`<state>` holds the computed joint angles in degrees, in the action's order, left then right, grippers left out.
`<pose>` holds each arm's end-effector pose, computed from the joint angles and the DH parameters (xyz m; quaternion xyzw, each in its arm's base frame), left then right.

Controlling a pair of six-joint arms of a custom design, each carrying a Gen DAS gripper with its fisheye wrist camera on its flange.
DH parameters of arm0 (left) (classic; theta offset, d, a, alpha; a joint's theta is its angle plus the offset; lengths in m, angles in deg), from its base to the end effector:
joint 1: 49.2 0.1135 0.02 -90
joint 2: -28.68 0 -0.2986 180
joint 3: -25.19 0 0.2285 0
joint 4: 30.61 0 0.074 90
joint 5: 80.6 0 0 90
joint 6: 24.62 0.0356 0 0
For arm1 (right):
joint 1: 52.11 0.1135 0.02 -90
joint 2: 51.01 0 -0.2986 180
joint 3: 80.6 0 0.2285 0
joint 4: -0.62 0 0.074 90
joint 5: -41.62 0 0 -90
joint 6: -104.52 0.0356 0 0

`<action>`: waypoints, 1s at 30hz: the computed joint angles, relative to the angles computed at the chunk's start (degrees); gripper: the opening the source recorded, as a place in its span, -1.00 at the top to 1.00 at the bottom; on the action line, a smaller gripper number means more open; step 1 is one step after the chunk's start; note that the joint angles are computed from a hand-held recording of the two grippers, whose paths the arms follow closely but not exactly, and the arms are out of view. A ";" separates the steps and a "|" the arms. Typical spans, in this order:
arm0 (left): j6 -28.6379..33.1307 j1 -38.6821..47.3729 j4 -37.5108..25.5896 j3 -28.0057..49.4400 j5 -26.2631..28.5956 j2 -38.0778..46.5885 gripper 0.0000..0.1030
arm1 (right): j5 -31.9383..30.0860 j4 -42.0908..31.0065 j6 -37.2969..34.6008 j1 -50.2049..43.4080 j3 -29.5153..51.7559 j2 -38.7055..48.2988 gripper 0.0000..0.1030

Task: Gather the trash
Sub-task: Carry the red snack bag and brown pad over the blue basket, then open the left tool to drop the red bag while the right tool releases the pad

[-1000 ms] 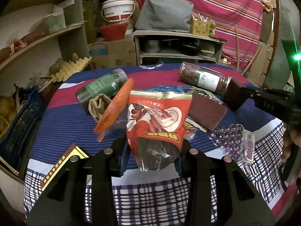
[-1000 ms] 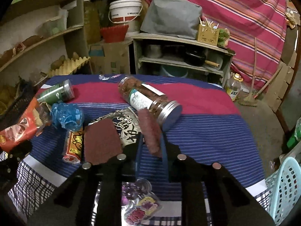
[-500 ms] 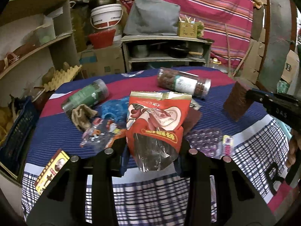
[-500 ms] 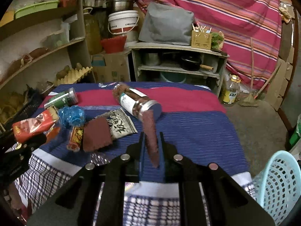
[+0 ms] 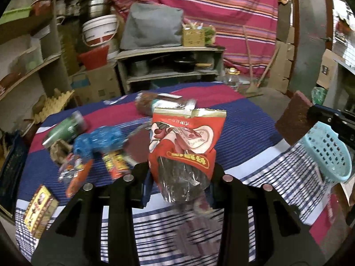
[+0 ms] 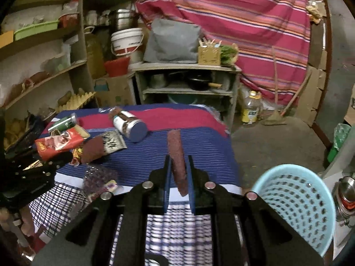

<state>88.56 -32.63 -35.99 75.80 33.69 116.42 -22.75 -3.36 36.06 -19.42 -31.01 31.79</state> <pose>0.2619 0.0626 0.2020 0.1362 0.8885 -0.0473 0.4357 0.2257 0.1265 0.2205 0.0133 0.8788 0.0208 0.4765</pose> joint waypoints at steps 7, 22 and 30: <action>-7.40 -14.24 2.60 -2.85 -5.25 -2.74 0.30 | -1.80 -5.41 -3.35 -9.51 -7.48 -14.58 0.73; -19.70 -44.57 10.19 -3.47 -20.24 2.54 0.30 | -24.88 -4.63 -16.12 -45.66 -18.62 -25.28 0.73; -21.34 -52.30 11.95 -0.98 -24.37 7.22 0.29 | -32.67 1.14 -19.24 -56.02 -21.76 -21.49 0.73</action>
